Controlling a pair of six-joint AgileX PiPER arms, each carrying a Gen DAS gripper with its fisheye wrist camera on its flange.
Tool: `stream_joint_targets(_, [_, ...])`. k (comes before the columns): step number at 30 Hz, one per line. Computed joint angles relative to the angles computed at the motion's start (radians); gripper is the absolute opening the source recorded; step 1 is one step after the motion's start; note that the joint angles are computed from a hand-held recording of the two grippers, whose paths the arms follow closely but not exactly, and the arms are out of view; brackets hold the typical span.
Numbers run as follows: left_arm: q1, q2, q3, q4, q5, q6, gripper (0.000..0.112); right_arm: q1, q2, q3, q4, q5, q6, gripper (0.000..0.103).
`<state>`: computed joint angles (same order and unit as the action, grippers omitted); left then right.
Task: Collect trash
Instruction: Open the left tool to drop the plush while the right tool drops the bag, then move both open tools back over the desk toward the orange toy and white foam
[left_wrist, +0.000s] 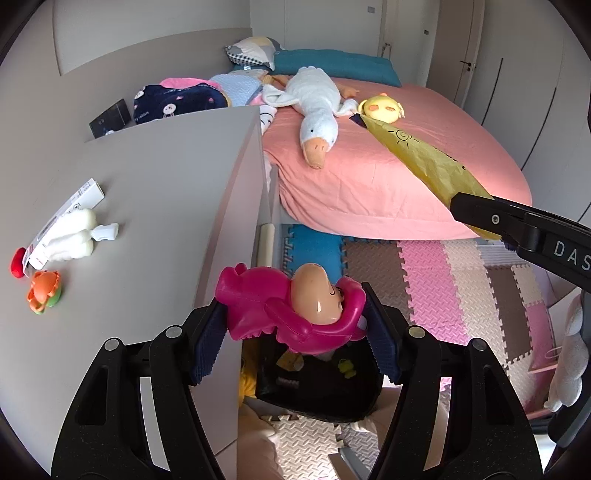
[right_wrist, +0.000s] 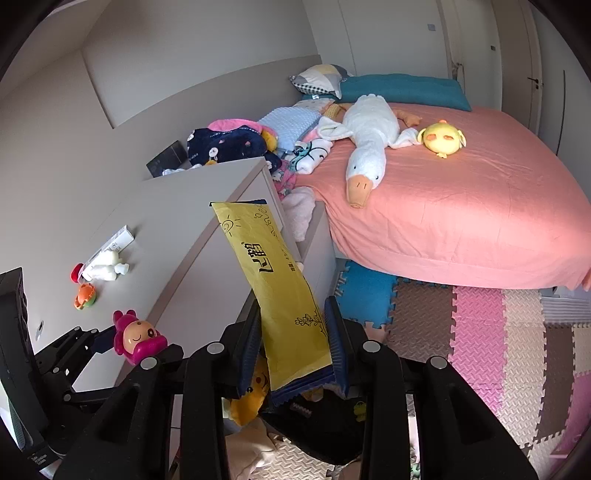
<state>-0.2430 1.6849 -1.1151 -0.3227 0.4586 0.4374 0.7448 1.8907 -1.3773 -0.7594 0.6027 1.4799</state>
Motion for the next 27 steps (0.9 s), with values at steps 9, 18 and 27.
stream_joint_targets(9, [0.011, -0.028, 0.026, -0.03, -0.049, 0.039, 0.096, 0.006, -0.023, 0.031, -0.109, 0.03, 0.124, 0.071])
stream_joint_targets(18, [0.03, -0.027, 0.03, -0.045, -0.052, 0.05, 0.096, 0.008, -0.01, 0.017, -0.087, 0.03, 0.108, 0.071])
stream_joint_targets(27, [0.071, -0.022, 0.039, -0.025, -0.071, 0.035, 0.096, 0.02, 0.038, -0.048, -0.061, 0.018, 0.06, 0.071])
